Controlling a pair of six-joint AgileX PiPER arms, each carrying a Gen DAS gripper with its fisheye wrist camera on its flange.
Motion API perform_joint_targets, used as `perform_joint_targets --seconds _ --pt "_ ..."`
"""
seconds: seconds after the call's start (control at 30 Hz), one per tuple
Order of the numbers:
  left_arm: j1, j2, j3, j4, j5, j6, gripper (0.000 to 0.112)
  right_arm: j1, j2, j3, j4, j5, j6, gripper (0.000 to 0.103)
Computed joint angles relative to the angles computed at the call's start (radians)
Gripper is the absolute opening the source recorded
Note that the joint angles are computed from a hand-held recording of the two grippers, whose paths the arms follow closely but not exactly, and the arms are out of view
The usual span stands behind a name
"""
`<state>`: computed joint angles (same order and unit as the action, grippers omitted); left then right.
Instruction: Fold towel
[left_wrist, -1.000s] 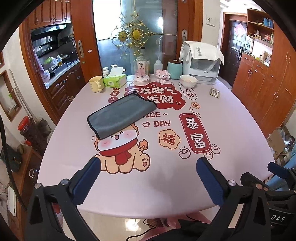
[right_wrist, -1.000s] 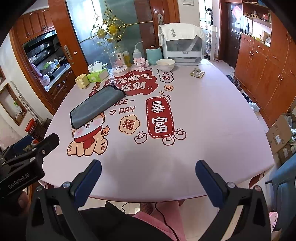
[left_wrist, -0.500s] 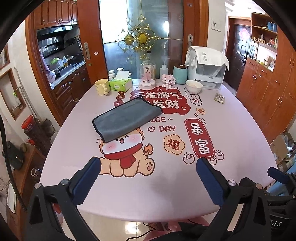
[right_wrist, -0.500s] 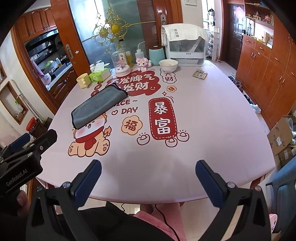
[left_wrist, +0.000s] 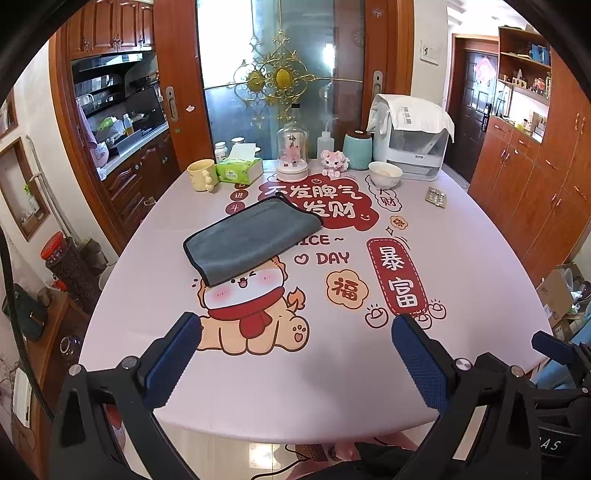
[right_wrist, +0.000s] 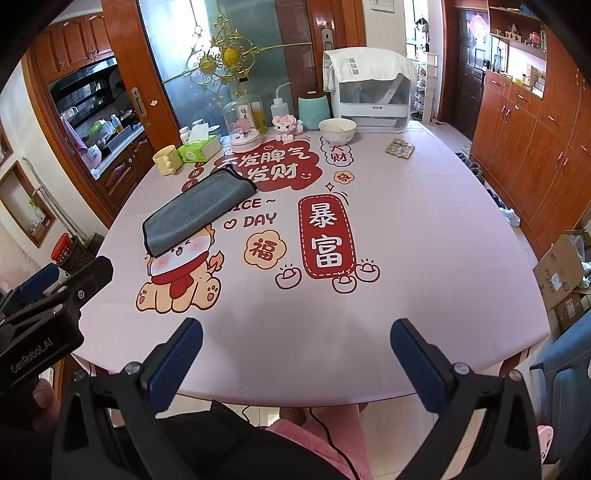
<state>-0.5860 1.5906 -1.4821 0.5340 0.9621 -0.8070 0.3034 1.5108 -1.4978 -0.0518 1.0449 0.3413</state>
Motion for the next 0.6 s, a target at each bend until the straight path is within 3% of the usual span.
perform_joint_targets --seconds 0.6 --pt "0.017 -0.008 0.011 -0.013 -0.011 0.019 0.102 0.027 0.018 -0.019 -0.016 0.009 0.026 0.102"
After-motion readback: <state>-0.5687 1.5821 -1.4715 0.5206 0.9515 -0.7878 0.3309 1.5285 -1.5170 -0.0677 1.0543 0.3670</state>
